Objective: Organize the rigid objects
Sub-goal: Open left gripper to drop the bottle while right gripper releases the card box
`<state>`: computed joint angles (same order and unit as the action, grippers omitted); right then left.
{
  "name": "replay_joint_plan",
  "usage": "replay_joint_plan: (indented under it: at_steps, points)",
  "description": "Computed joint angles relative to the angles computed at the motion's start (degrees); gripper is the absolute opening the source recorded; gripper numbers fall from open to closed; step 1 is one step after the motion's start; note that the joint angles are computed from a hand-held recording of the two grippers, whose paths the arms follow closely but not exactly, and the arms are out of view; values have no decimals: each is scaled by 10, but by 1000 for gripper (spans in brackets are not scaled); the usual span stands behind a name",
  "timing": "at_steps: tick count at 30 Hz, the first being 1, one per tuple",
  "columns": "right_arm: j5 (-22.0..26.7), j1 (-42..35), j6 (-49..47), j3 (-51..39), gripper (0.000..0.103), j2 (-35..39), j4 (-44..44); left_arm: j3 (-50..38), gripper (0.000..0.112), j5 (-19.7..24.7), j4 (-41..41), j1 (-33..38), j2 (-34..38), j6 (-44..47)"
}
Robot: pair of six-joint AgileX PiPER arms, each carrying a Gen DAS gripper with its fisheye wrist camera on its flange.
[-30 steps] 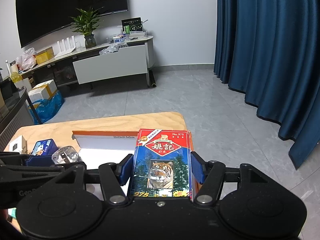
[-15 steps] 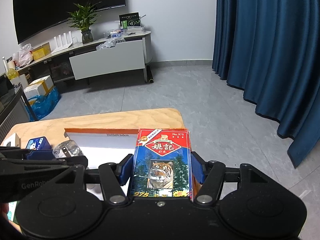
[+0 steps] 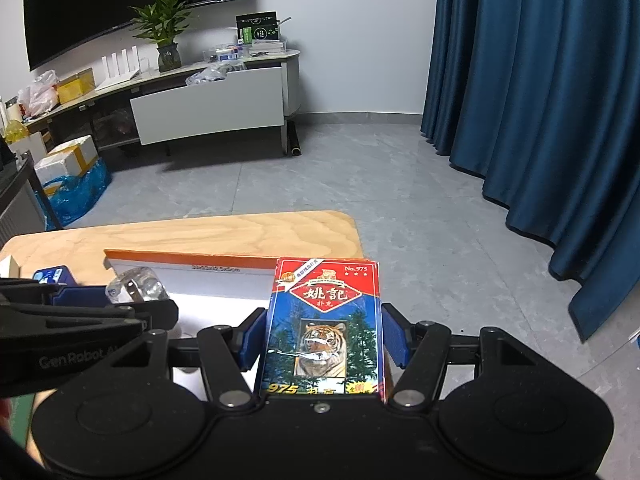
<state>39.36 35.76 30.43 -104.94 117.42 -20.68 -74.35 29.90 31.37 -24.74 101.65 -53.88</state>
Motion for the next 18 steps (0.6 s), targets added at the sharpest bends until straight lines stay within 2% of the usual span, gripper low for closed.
replay_joint_plan:
  at_steps: [5,8,15,18]
  points:
    - [3,-11,-20,-9,75,7,18,0,52,-31,-42,16,7,52]
    - [-1,-7,-4,0,77,0,-2,4,65,-28,-56,18,0,61]
    - [-15,2,45,55,80,-56,-22,18,84,21,-26,-7,-40,19]
    - [-22,15,78,90,84,-90,-40,27,88,46,-29,-15,-64,10]
